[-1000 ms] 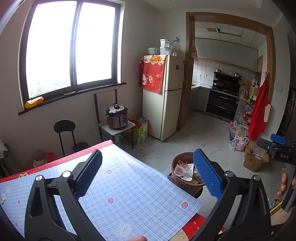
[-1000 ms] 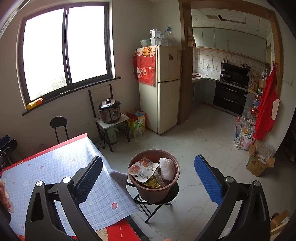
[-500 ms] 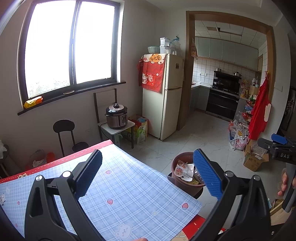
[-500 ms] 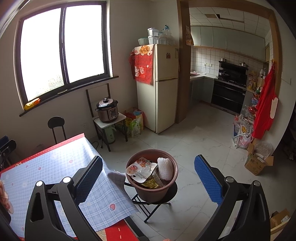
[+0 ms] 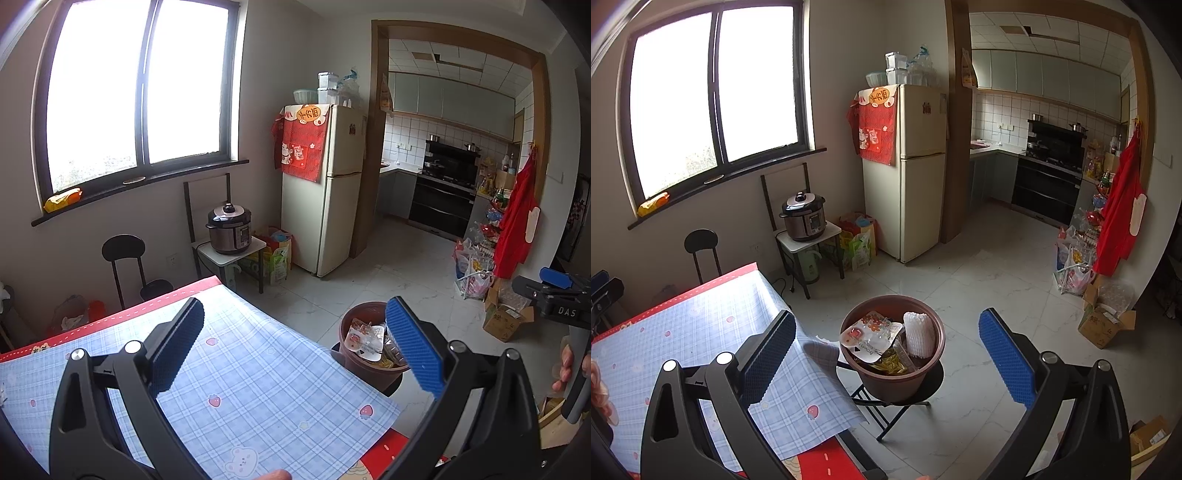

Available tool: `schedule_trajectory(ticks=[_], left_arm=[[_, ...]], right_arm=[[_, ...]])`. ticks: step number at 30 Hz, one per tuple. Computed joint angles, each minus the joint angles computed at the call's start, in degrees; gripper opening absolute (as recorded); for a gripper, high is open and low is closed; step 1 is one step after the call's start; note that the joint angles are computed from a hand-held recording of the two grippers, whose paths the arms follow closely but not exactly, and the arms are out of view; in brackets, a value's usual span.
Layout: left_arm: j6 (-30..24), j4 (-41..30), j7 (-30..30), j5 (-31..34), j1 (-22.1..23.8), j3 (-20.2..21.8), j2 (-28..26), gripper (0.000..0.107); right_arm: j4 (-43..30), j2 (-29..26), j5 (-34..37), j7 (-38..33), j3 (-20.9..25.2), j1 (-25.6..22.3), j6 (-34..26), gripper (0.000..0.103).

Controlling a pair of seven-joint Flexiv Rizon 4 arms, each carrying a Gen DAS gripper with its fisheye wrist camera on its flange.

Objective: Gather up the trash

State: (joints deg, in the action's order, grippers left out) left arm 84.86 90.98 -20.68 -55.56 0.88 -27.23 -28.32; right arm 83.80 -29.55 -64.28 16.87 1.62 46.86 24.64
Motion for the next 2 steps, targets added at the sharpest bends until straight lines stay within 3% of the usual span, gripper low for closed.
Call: schedule_trajectory(ticks=[2], left_arm=[[-0.19, -0.52, -1.26, 0.81, -0.64, 1.01, -0.36, 0.097]], right_arm=[[0.11, -0.1, 0.01, 0.01, 0.02, -0.1, 0.24, 0.098]])
